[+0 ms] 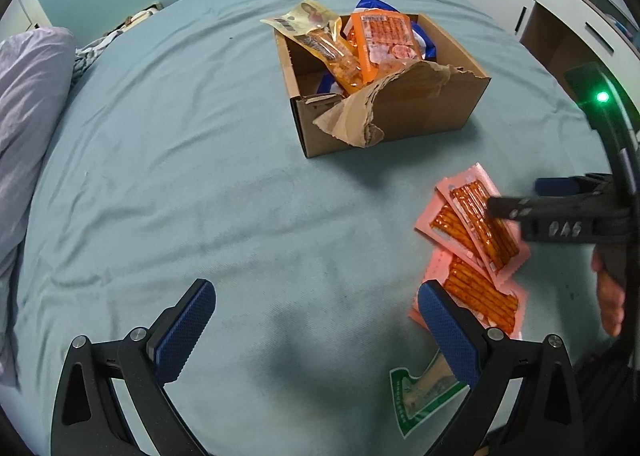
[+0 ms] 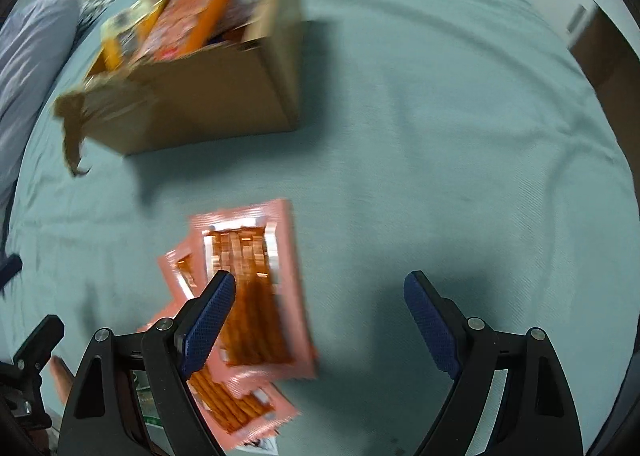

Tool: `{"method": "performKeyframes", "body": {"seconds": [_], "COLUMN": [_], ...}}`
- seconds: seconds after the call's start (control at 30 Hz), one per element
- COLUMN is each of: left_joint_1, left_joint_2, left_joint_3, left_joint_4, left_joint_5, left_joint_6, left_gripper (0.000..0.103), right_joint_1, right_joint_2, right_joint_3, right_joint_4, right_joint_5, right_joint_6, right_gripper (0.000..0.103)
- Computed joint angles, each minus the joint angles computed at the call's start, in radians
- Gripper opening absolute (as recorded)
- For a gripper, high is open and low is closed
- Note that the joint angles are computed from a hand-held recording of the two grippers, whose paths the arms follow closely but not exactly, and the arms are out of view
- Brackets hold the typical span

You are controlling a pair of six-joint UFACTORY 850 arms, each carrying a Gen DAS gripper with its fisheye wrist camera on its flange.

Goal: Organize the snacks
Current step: 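Grasp a pink strip pack with the right tool while left tool reaches the chicken-leg pack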

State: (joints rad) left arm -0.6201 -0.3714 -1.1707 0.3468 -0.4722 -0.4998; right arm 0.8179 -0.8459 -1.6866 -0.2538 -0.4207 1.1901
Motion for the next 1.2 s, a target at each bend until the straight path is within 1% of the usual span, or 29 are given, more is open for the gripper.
{"method": "performKeyframes", "body": {"seconds": [0.1, 0.13, 0.17, 0.23, 0.27, 0.33, 0.37, 0.4, 0.43, 0.47, 0.5, 0.53, 0.57, 0.6, 0.63, 0.7, 0.83, 0.87, 1.0, 1.03, 1.07, 1.2], "left_joint_1": [0.003, 0.004, 0.006, 0.006, 0.005, 0.002, 0.0, -0.001, -0.002, -0.003, -0.003, -0.002, -0.001, -0.001, 0.0, 0.003, 0.007, 0.002, -0.028, -0.041, -0.065, -0.13], "left_joint_2": [-0.006, -0.007, -0.009, -0.01, -0.011, -0.01, -0.01, -0.01, -0.009, -0.007, -0.006, -0.005, -0.004, -0.004, -0.001, 0.002, -0.012, -0.021, -0.044, -0.049, -0.054, -0.071], "left_joint_3": [-0.004, -0.005, -0.006, -0.007, -0.008, -0.005, -0.003, -0.002, -0.001, 0.002, 0.003, 0.004, 0.005, 0.005, 0.008, 0.011, 0.007, 0.003, -0.003, -0.002, 0.0, 0.008], "left_joint_4": [-0.005, -0.01, -0.019, -0.026, -0.027, -0.023, -0.013, -0.007, -0.002, 0.004, 0.006, 0.006, 0.002, -0.003, -0.01, -0.042, -0.197, -0.244, -0.337, -0.34, -0.317, -0.242], "left_joint_5": [-0.006, -0.008, -0.009, -0.009, -0.01, -0.011, -0.012, -0.012, -0.013, -0.013, -0.013, -0.013, -0.012, -0.01, -0.007, -0.004, -0.029, -0.044, -0.096, -0.106, -0.117, -0.134], "left_joint_6": [0.003, 0.007, 0.013, 0.018, 0.018, 0.017, 0.009, 0.005, 0.002, -0.003, -0.006, -0.007, -0.004, 0.0, 0.007, 0.043, 0.222, 0.289, 0.481, 0.514, 0.543, 0.586], "left_gripper": [0.103, 0.103, 0.103, 0.103, 0.103, 0.103, 0.103, 0.103, 0.103, 0.103, 0.103, 0.103, 0.103, 0.103, 0.103, 0.103, 0.103, 0.103, 0.103, 0.103, 0.103, 0.103], "right_joint_1": [0.019, 0.025, 0.031, 0.04, 0.043, 0.05, 0.054, 0.059, 0.061, 0.064, 0.063, 0.063, 0.063, 0.062, 0.065, 0.075, 0.103, 0.11, 0.123, 0.129, 0.131, 0.123], "right_joint_2": [-0.064, -0.089, -0.118, -0.136, -0.143, -0.147, -0.142, -0.132, -0.119, -0.104, -0.088, -0.061, -0.035, -0.008, 0.023, 0.059, 0.111, 0.13, 0.227, 0.242, 0.271, 0.285], "right_joint_3": [-0.103, -0.14, -0.183, -0.209, -0.219, -0.227, -0.222, -0.208, -0.189, -0.166, -0.139, -0.096, -0.055, -0.014, 0.032, 0.079, 0.136, 0.159, 0.273, 0.294, 0.326, 0.346], "right_joint_4": [0.022, 0.035, 0.049, 0.026, 0.034, 0.032, 0.029, 0.004, -0.002, -0.007, -0.007, -0.019, -0.035, -0.042, -0.084, -0.178, -0.343, -0.394, -0.615, -0.657, -0.663, -0.622], "right_joint_5": [-0.051, -0.077, -0.11, -0.125, -0.131, -0.139, -0.135, -0.129, -0.114, -0.099, -0.082, -0.047, -0.006, 0.035, 0.072, 0.069, 0.065, 0.073, 0.095, 0.093, 0.094, 0.119], "right_joint_6": [-0.117, -0.16, -0.203, -0.205, -0.224, -0.245, -0.248, -0.222, -0.208, -0.178, -0.158, -0.118, -0.08, -0.049, 0.019, 0.129, 0.314, 0.38, 0.644, 0.702, 0.722, 0.721], "right_gripper": [0.085, 0.08, 0.079, 0.077, 0.073, 0.055, 0.051, 0.042, 0.037, 0.036, 0.032, 0.016, 0.015, 0.008, 0.004, 0.004, 0.004, 0.004, 0.004, 0.004, 0.004, 0.004]}}
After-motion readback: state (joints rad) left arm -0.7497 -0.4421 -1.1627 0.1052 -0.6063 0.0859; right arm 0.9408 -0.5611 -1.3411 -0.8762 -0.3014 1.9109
